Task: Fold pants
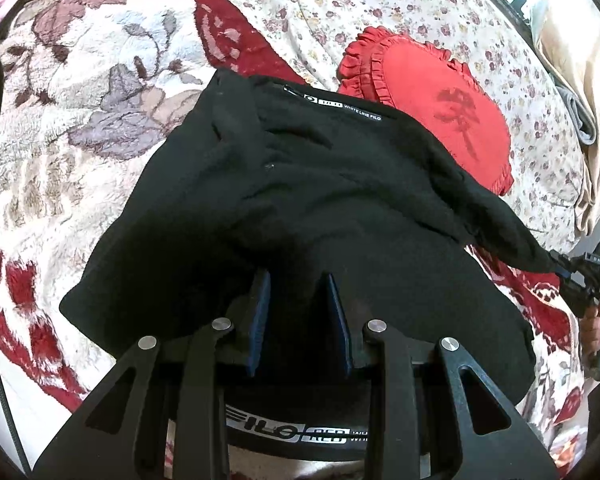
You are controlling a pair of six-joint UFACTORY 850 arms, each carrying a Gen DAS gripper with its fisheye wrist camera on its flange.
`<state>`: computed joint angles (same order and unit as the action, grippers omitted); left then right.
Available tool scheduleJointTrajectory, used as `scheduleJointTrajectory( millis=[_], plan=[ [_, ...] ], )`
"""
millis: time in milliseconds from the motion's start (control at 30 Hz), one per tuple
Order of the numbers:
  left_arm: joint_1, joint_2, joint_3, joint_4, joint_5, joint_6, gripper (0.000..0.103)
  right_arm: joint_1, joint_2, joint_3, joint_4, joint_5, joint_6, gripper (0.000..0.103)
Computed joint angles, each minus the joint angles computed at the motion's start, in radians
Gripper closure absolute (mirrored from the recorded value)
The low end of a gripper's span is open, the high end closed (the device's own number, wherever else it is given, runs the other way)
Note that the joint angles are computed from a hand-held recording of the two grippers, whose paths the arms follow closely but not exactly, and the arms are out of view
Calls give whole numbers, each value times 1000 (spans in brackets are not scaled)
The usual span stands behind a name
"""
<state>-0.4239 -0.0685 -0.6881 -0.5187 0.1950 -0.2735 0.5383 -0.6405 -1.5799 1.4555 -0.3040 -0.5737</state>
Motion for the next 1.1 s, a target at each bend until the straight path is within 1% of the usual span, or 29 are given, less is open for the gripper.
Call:
scheduleJointTrajectory(
  millis=[100,300,567,800,933,1100],
  plan=[
    [2,0,-1,4,-1,-1,75,-8,22,29,-7,10,-4,98],
    [3,-1,1,17,1,-12,75,-18,50,73,-44,24,20,99],
    [2,-2,2,23,6,-20,75,-4,33,48,-218,29,163,99],
    [-1,-4,0,26,10,-28,75,-6,29,51,-262,30,202,99],
    [3,-3,2,80,14,-82,75,-11,39,67,-254,36,194,99],
    [4,-3,8,117,28,-121,75,-19,56,87,-302,59,245,99]
  ],
)
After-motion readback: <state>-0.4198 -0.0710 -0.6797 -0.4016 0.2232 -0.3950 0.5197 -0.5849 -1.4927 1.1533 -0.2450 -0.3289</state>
